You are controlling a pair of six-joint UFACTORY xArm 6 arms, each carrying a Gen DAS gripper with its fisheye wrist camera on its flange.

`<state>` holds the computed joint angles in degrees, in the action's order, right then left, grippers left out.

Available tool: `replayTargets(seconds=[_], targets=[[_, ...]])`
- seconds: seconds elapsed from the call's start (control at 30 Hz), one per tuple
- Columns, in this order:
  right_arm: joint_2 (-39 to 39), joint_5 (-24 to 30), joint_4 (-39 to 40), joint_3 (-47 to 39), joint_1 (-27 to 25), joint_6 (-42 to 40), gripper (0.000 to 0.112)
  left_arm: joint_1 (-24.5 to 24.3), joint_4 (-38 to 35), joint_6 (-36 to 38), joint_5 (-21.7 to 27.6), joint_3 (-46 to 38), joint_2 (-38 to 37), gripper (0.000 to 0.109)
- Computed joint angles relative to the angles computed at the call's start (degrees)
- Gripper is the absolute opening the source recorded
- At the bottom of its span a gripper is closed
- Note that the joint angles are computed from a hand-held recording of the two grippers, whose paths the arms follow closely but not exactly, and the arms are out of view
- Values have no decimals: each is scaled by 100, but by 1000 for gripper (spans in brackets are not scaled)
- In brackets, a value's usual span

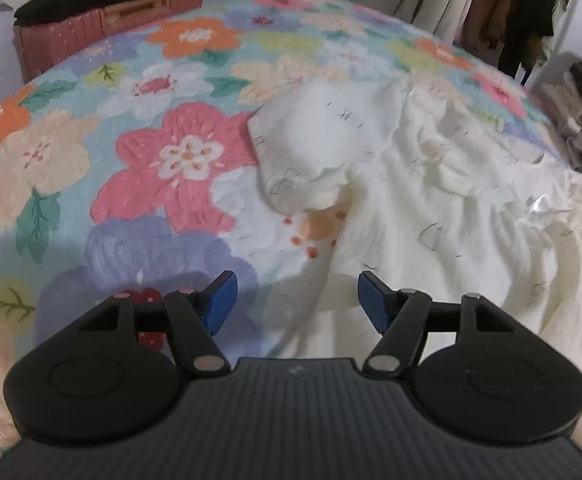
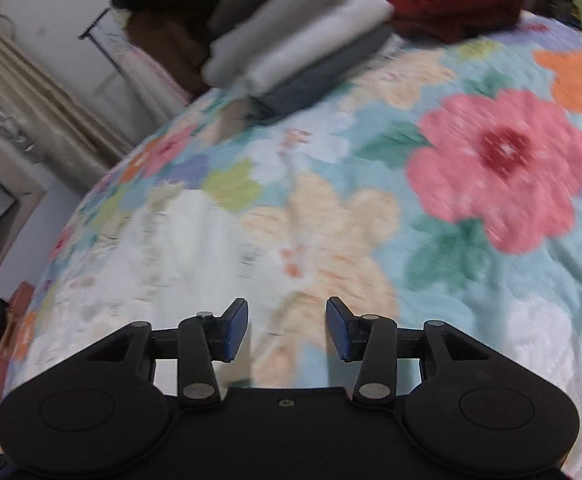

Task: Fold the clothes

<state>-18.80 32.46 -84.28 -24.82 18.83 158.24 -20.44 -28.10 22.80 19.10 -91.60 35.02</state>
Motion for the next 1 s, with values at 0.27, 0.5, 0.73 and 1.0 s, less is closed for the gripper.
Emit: replayTargets(seconds=[0.27, 0.5, 0.73, 1.0], targets=[[525, -506, -1763, -323, -356, 1024, 61, 58, -1485, 851, 439, -1105, 750, 72], [1429, -397, -626, -1184, -322, -1752, 16, 242, -1579, -511, 921, -2435, 1743, 72], [1321, 673, 335, -1538, -91, -3890, 3, 79, -960, -481, 572, -2547, 1853, 78], [15, 1650, 1341, -1290, -759, -6302, 2, 92, -1299, -105, 492, -2341, 1673, 79]])
